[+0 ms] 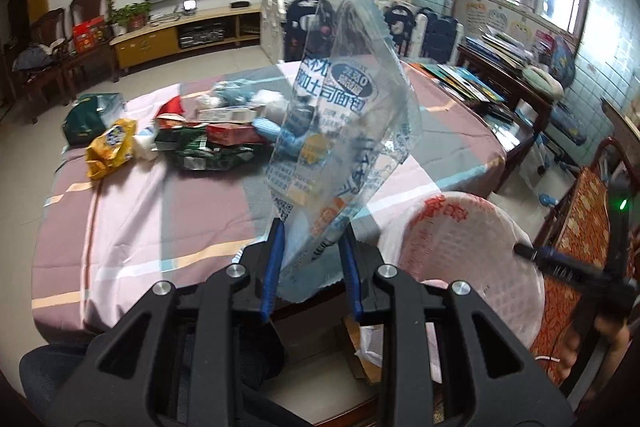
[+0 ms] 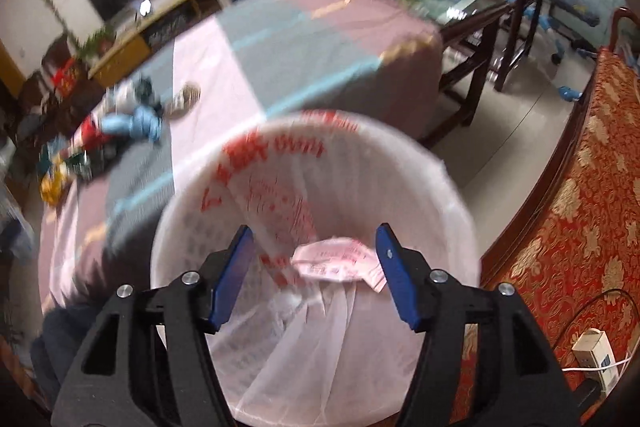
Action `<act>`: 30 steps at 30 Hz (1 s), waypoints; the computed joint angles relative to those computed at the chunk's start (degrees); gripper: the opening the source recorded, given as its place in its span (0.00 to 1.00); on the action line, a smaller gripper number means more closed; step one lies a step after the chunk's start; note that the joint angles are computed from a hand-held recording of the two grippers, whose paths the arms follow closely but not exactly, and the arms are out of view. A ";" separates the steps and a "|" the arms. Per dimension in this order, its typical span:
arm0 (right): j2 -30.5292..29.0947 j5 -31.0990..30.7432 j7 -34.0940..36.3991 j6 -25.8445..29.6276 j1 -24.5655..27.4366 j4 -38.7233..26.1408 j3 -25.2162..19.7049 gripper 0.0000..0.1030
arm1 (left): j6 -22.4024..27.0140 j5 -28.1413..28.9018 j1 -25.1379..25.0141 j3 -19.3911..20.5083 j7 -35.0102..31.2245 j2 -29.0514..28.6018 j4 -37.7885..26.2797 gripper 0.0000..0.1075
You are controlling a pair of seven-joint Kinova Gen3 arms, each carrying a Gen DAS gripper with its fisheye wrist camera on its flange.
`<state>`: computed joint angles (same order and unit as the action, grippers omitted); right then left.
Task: Collect trash
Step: 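Carry both items to the white wastebasket and open both tools to drop them, then move both tools back over the trash pile on the table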
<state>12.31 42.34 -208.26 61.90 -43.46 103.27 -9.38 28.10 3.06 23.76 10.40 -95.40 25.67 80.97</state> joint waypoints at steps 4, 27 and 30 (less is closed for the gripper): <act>-3.22 4.86 -6.57 9.32 -10.10 0.73 7.73 0.64 | 4.54 2.96 -1.14 6.01 -7.60 4.28 -4.83 0.26; -3.65 9.46 -12.03 18.08 -1.80 -0.51 -4.84 0.75 | 7.77 10.43 4.66 5.62 -22.58 11.08 -7.65 0.89; -2.95 10.10 -11.59 17.95 -2.24 -1.50 -4.31 0.77 | 3.24 8.56 5.58 2.65 -18.70 9.40 -5.52 0.89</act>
